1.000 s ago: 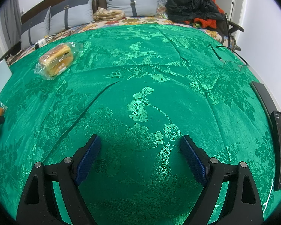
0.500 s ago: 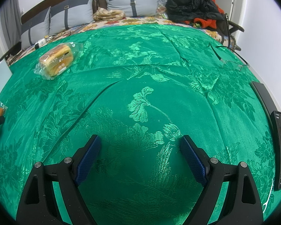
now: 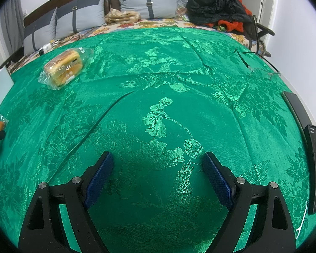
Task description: Organize snacks
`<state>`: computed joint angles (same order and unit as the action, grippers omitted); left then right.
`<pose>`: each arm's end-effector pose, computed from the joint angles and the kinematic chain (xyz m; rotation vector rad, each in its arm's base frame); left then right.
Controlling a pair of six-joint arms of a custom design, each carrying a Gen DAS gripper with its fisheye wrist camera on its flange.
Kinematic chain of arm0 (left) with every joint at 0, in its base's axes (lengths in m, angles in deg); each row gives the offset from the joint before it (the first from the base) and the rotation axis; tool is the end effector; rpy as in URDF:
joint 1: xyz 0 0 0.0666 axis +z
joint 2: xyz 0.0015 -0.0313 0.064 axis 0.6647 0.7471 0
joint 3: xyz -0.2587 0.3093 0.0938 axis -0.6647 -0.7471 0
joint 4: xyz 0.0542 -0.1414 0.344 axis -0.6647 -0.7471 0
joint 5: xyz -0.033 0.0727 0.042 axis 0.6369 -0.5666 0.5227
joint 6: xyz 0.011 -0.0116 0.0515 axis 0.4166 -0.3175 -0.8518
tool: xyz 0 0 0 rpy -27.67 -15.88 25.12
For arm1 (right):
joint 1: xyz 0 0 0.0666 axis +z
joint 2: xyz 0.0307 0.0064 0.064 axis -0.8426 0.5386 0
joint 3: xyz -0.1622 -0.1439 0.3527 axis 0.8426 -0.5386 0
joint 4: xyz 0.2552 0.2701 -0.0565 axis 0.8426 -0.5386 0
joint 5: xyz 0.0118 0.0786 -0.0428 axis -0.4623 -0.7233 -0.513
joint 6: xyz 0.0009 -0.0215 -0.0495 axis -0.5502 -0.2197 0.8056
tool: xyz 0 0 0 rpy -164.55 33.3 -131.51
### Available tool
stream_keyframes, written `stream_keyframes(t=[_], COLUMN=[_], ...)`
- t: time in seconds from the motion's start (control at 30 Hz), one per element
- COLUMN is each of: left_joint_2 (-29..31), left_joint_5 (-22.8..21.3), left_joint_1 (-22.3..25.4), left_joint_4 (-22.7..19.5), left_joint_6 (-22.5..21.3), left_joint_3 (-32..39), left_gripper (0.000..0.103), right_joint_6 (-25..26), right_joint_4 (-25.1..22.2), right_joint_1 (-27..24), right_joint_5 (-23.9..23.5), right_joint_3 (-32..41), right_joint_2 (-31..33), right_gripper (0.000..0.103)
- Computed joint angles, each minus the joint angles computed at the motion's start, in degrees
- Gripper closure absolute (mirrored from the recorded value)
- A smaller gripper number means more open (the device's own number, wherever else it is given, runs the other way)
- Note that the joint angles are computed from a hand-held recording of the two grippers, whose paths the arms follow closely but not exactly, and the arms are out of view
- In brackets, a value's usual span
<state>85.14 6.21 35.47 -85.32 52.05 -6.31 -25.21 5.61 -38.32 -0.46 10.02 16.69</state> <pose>0.4807 -0.0579 0.3030 0.4172 2.4925 -0.1599 0.3185 0.0970 0.3365 0.4253 2.4934 -0.0986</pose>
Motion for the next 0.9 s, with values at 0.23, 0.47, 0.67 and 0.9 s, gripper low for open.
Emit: stream_keyframes(t=[0.23, 0.47, 0.67, 0.9], left_joint_2=[-0.1, 0.0, 0.0, 0.0], left_joint_5=[0.0, 0.0, 0.0, 0.1], left_joint_1=[0.0, 0.0, 0.1, 0.1], left_joint_4=[0.0, 0.0, 0.0, 0.0], left_joint_6=[0.0, 0.0, 0.0, 0.0], left_joint_3=[-0.1, 0.0, 0.0, 0.0], left_gripper=[0.000, 0.000, 0.000, 0.000], right_joint_6=[0.0, 0.0, 1.5, 12.0], right_joint_4=[0.0, 0.0, 0.3, 6.7], right_joint_1=[0.0, 0.0, -1.1, -5.0], right_joint_5=[0.0, 0.0, -3.3, -21.0], right_joint_3=[0.0, 0.0, 0.5, 14.6], right_joint_2=[0.0, 0.0, -0.3, 6.9], right_gripper=[0.013, 0.013, 0.013, 0.013])
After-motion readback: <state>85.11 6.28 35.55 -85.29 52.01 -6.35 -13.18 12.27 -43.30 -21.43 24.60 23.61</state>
